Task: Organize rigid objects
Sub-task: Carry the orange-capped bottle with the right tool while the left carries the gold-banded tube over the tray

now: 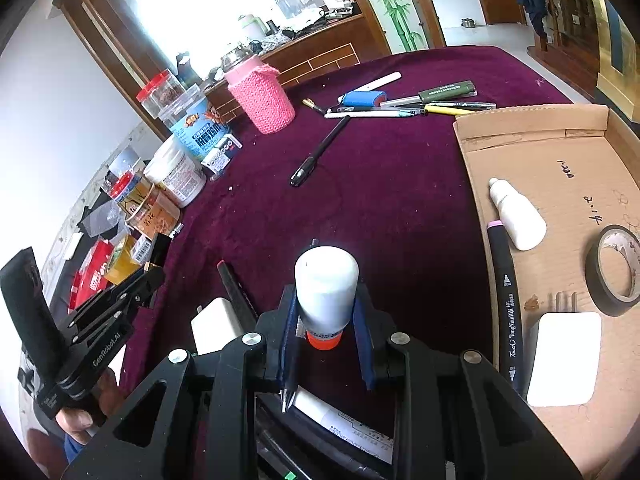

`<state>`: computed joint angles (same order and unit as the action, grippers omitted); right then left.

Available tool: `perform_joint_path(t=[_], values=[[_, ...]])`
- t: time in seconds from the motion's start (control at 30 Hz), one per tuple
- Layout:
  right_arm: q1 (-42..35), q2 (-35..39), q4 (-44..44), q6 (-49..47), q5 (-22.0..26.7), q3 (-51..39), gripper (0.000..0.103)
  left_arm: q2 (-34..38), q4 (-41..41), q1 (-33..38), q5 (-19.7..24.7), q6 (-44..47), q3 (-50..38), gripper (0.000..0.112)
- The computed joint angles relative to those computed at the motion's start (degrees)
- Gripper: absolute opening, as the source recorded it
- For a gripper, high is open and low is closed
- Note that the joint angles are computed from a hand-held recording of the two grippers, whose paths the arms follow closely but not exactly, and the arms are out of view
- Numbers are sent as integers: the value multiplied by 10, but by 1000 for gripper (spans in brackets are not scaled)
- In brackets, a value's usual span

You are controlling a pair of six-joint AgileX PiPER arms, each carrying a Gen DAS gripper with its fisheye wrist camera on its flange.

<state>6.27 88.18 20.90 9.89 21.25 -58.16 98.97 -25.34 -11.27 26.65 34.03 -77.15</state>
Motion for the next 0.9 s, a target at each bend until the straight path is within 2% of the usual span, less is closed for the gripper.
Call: perform_joint_path(t=[0.27, 0.5, 0.6, 0.8, 0.9], values=[[-7, -40, 21, -3, 0, 21, 24, -21, -61, -1, -6, 67, 23, 15], [-45, -97, 92, -67, 9, 62, 24, -27, -75, -13, -3, 83, 31, 15], [-83, -132, 108, -92, 23, 77, 24, -41, -57, -33, -7, 65, 39, 15], [-193, -180, 152, -159, 71, 89, 24, -62, -20, -96, 14, 14, 32, 15], [-242, -180, 150, -177, 94, 81, 24, -49, 20, -145, 46, -50, -5, 15]])
